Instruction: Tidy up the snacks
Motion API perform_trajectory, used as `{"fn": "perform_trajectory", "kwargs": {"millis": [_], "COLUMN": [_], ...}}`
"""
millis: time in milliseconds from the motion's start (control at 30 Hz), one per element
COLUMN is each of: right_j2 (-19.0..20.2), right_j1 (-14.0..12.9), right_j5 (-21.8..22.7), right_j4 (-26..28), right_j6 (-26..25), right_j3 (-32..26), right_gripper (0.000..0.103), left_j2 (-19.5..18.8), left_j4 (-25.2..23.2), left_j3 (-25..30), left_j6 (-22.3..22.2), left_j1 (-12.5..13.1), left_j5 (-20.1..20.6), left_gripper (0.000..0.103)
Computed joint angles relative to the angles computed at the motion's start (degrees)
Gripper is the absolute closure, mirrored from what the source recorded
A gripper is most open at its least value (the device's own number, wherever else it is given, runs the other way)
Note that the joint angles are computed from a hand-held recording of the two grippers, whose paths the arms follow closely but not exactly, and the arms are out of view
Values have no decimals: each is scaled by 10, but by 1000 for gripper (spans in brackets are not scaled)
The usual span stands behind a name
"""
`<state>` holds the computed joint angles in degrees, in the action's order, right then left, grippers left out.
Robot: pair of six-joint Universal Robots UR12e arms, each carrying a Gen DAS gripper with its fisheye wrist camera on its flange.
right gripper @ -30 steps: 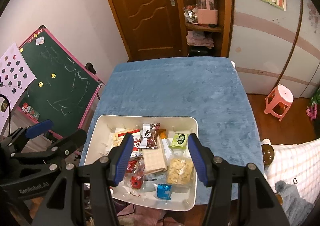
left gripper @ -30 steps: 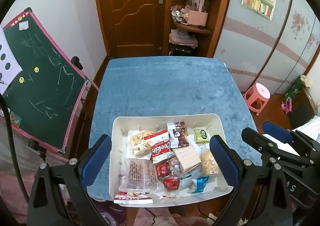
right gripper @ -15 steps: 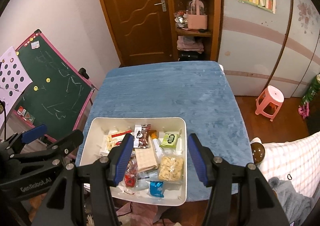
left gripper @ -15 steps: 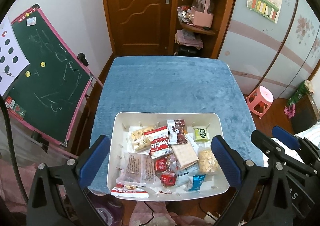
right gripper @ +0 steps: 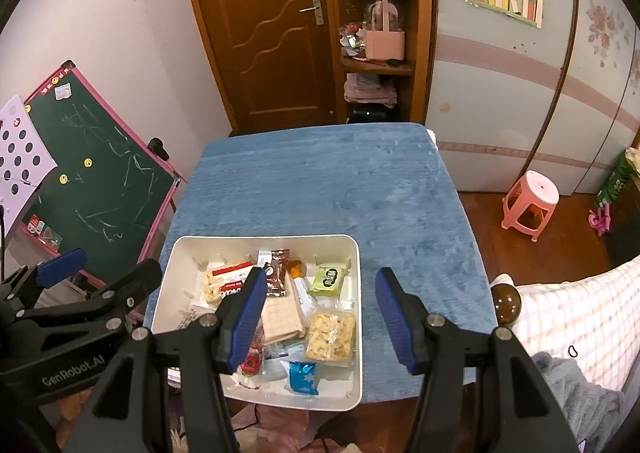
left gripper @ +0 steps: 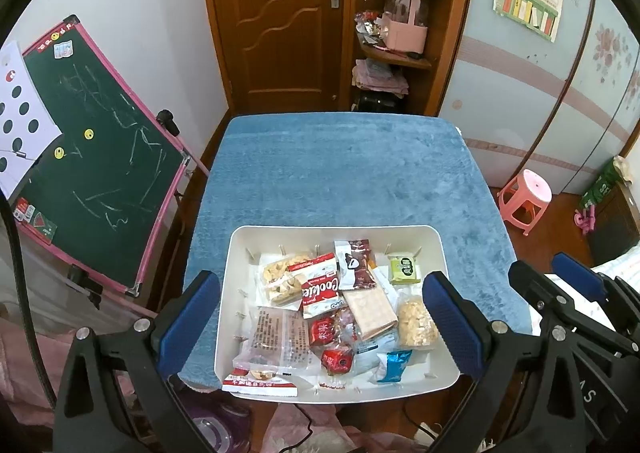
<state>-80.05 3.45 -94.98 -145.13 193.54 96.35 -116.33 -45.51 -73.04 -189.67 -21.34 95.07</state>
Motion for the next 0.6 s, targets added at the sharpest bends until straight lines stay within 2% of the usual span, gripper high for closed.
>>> {"fn": "perform_trajectory", "kwargs": {"millis": [600], "right_j2": [1], "right_j1": [0], "right_j5": [-2], "right_j4": [8], "right_j6": [0], "right_j3": [-3], "right_gripper": [46], "left_j2": [0], "left_j4": [-11], "left_j3": [1], "left_j6": [0], "left_j1": [3], "left_j5": [-2], "left_gripper": [2]}}
